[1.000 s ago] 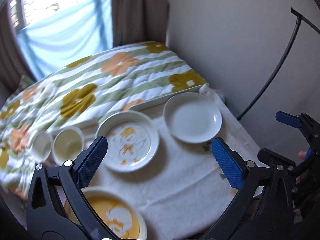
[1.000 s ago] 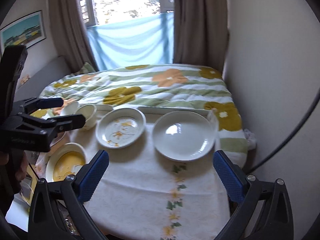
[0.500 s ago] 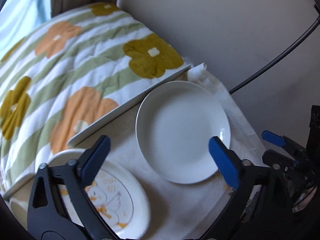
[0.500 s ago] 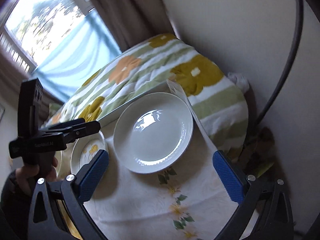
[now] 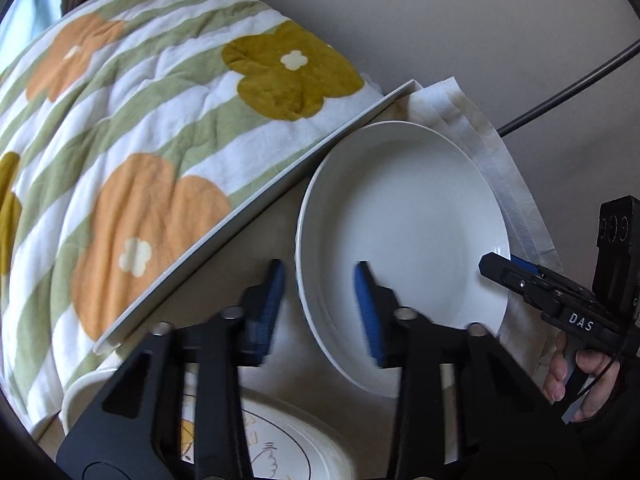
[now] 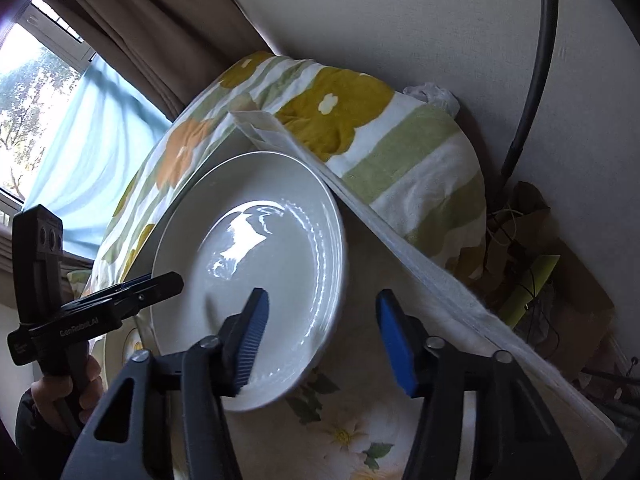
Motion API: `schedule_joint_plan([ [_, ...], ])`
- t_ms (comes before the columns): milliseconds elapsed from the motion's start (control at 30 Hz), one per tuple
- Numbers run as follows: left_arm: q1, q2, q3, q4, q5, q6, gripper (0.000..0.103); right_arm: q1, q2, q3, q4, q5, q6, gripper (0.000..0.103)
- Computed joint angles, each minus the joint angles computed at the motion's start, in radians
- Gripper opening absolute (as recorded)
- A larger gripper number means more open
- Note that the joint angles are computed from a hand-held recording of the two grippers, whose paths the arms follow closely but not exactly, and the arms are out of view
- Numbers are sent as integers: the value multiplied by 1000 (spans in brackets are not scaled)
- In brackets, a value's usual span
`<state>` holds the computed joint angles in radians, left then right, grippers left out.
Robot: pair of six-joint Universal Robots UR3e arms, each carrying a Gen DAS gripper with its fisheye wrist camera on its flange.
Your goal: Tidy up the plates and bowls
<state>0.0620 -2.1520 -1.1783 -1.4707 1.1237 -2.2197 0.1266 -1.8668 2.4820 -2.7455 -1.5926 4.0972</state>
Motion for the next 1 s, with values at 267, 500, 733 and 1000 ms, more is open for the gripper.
schedule_joint_plan([
  [267, -4, -6, -11, 27, 13, 11, 16, 8, 60, -5, -43, -15, 18, 16],
  [500, -14, 39, -79, 108, 28, 6, 16, 6, 60, -5, -42, -15, 1, 16],
  [733, 7, 152, -175, 147, 14, 0, 16, 14, 11, -19, 0, -19, -33, 16],
  [1000, 82, 427, -355, 158, -30, -56, 16, 8, -159, -65, 131, -3, -170, 16],
])
